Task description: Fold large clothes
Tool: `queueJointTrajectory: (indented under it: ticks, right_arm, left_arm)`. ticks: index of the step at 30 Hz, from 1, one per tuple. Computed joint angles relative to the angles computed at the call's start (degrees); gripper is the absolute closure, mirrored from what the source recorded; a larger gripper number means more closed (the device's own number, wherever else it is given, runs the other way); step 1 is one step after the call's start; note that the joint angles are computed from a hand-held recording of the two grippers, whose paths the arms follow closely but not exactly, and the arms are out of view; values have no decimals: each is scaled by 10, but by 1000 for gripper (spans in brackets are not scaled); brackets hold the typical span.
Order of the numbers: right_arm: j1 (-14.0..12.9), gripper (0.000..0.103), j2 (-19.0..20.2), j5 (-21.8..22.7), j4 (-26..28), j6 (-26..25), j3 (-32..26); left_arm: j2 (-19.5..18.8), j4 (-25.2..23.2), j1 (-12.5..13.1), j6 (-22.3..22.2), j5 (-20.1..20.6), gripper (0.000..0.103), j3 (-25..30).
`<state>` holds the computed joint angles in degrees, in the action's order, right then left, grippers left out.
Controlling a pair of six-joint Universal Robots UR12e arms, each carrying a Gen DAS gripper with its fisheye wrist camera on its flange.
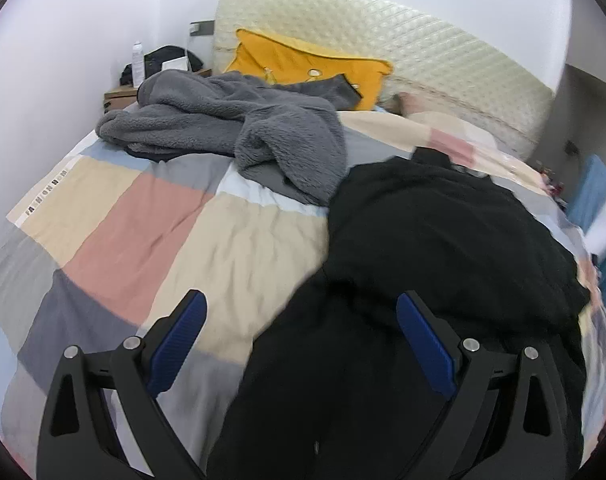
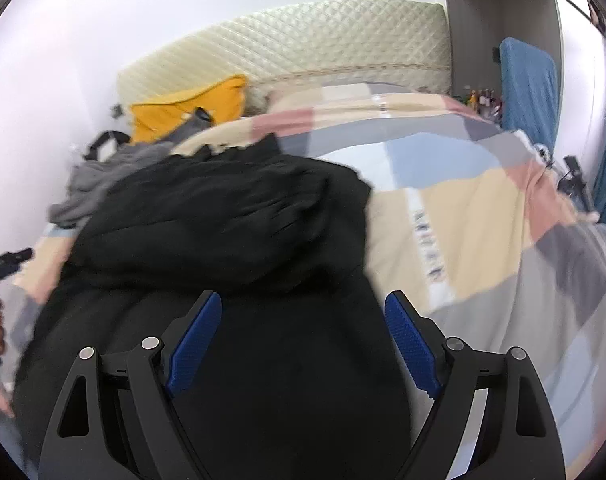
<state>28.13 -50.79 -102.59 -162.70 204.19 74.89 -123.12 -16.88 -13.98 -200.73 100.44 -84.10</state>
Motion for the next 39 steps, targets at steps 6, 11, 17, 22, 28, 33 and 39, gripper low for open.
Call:
queueJointTrajectory:
  ticks: [6,11,17,22,28,33,39]
  right_arm:
    - [21,20,-30,-24,-1,-18,38]
    - [21,20,-62,-7,-38,35,91]
    - [28,20,-86,-27,-17,4,104]
    - [24,20,-112,7,5,-35,114]
    - [-8,20,-151,128,50,-22,149]
    - [-37,21,-159,223,147,-3,163]
    - [-48,21,-166,261,181,9,170]
  left_arm:
    - [39,25,-6,20,-12,7,-52]
    - [68,36,1,9,-48,7,-80]
    - [114,41,9,39,-35,7,-102]
    - [157,13,21,108,8,7,-103]
    - [201,-61,53,133,-65,7,-110]
    - [206,-127,75,101,-166,7,-130]
    - [178,-194,84,95,-265,8,-145]
